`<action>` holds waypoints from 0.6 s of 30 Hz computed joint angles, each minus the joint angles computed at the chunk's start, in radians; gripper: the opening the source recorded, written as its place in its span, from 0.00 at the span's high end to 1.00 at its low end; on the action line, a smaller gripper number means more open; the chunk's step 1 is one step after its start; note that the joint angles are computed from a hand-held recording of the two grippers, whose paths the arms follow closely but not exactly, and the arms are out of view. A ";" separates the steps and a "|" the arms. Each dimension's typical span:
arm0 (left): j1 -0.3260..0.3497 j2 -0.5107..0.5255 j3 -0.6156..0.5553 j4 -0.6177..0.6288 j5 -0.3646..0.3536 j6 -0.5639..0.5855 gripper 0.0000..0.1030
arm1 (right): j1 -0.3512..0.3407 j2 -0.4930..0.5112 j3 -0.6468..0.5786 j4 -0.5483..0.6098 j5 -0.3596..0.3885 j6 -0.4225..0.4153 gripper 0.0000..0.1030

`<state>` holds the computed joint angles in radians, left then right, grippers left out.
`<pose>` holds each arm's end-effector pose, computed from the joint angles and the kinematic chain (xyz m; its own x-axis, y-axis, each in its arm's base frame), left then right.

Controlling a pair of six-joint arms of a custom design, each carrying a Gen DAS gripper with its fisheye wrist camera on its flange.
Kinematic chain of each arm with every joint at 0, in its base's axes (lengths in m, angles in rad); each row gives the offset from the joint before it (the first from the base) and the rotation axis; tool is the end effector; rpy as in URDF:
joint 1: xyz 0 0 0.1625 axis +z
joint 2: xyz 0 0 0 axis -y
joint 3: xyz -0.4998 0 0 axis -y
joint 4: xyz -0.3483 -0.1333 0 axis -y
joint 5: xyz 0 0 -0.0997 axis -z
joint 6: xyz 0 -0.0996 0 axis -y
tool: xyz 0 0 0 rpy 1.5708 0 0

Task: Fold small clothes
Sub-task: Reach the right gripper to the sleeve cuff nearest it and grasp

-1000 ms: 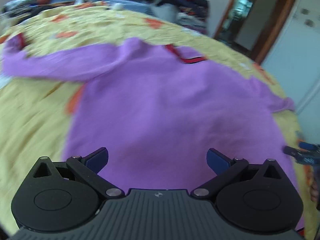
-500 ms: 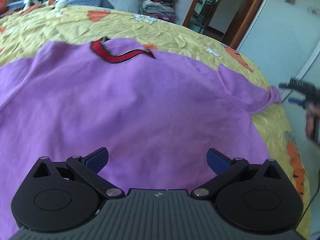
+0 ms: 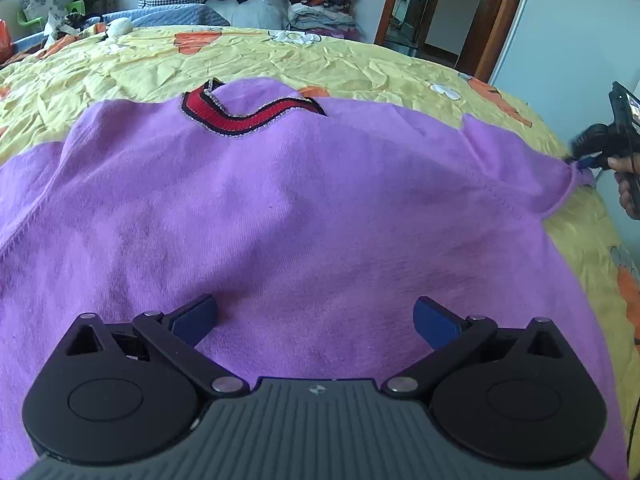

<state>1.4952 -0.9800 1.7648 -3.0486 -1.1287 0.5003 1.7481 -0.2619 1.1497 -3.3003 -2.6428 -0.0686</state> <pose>0.1256 -0.6705 0.3259 -0.7811 0.1887 -0.5953 0.4932 0.7711 -0.4027 0.1870 -0.7838 0.0643 -0.5769 0.5140 0.6348 -0.1574 0.6926 -0.7039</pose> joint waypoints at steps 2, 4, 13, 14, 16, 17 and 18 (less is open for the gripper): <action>0.003 -0.005 -0.006 0.020 -0.010 -0.012 0.00 | -0.007 -0.018 0.053 -0.080 0.042 0.015 0.97; 0.005 -0.009 -0.012 0.039 -0.012 -0.021 0.00 | -0.011 -0.042 0.118 -0.163 0.075 0.036 0.97; 0.010 -0.069 0.003 0.077 0.012 -0.067 0.00 | 0.049 -0.113 0.332 -0.591 0.227 0.011 0.97; 0.011 -0.079 0.010 0.077 0.013 -0.068 0.00 | 0.065 -0.114 0.337 -0.627 0.255 -0.005 0.97; 0.012 -0.101 0.027 0.073 0.019 -0.067 0.00 | 0.099 -0.106 0.324 -0.667 0.289 -0.045 0.97; 0.012 -0.110 0.036 0.068 0.022 -0.064 0.00 | 0.115 -0.097 0.311 -0.688 0.313 -0.071 0.97; 0.012 -0.118 0.045 0.066 0.027 -0.061 0.00 | 0.133 -0.085 0.294 -0.697 0.326 -0.092 0.97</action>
